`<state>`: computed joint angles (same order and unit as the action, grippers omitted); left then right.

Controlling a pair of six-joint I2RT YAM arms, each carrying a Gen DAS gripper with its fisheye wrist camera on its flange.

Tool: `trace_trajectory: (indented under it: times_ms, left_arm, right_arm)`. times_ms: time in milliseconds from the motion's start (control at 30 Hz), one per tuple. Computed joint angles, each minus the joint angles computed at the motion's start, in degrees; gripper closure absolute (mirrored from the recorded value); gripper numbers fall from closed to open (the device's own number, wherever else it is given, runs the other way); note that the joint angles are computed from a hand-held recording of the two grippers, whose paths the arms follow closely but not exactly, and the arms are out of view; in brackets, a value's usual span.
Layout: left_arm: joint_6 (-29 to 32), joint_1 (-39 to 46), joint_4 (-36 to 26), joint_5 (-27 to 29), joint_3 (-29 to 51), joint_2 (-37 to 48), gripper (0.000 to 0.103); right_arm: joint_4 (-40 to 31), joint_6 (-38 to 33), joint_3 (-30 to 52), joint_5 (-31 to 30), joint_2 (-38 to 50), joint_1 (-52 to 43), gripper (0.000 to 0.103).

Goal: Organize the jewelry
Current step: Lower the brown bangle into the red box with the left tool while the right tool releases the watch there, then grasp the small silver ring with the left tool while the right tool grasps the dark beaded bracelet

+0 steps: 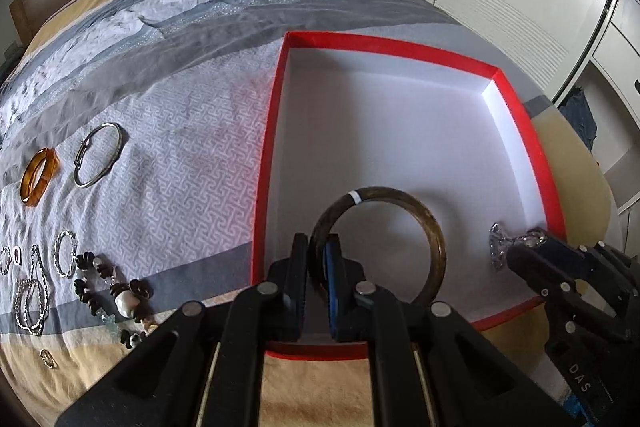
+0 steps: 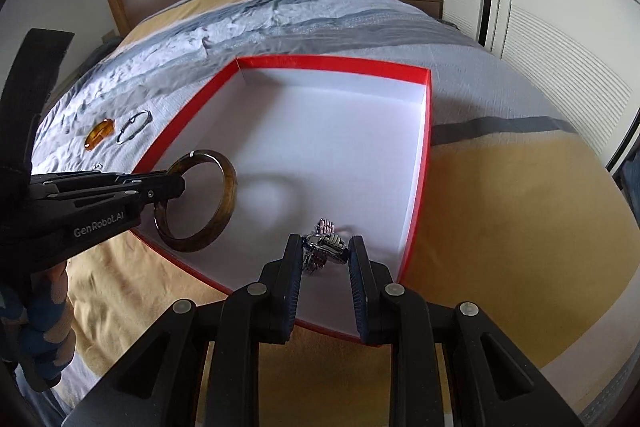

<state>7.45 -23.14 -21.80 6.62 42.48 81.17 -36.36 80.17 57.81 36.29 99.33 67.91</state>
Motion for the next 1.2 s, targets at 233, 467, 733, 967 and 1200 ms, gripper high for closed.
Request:
trace_trajectory:
  times_ms: [233, 467, 733, 967, 1200]
  left_arm:
    - [-0.1, -0.6, 0.6, -0.6, -0.1, 0.5, 0.093]
    - [1.8, 4.3, -4.4, 4.4, -0.3, -7.8, 0.088]
    - [16.2, 25.6, -19.2, 16.1, 2.6, -18.9, 0.088]
    - [40.7, 56.3, -26.8, 25.2, 10.4, -9.8, 0.086]
    - [52.0, 71.8, -26.9, 27.9, 22.0, 7.1, 0.068]
  right_arm:
    - [-2.6, -0.6, 2.8, -0.7, 2.5, -0.4, 0.079]
    - [-11.6, 2.8, 7.9, -0.6, 3.6, 1.5, 0.066]
    - [-28.5, 10.6, 24.2, 4.0, 7.5, 8.3, 0.063]
    - [-35.3, 7.9, 46.5, 7.1, 18.6, 11.7, 0.053]
    - [-35.9, -1.4, 68.1, 5.8, 32.6, 10.6, 0.039]
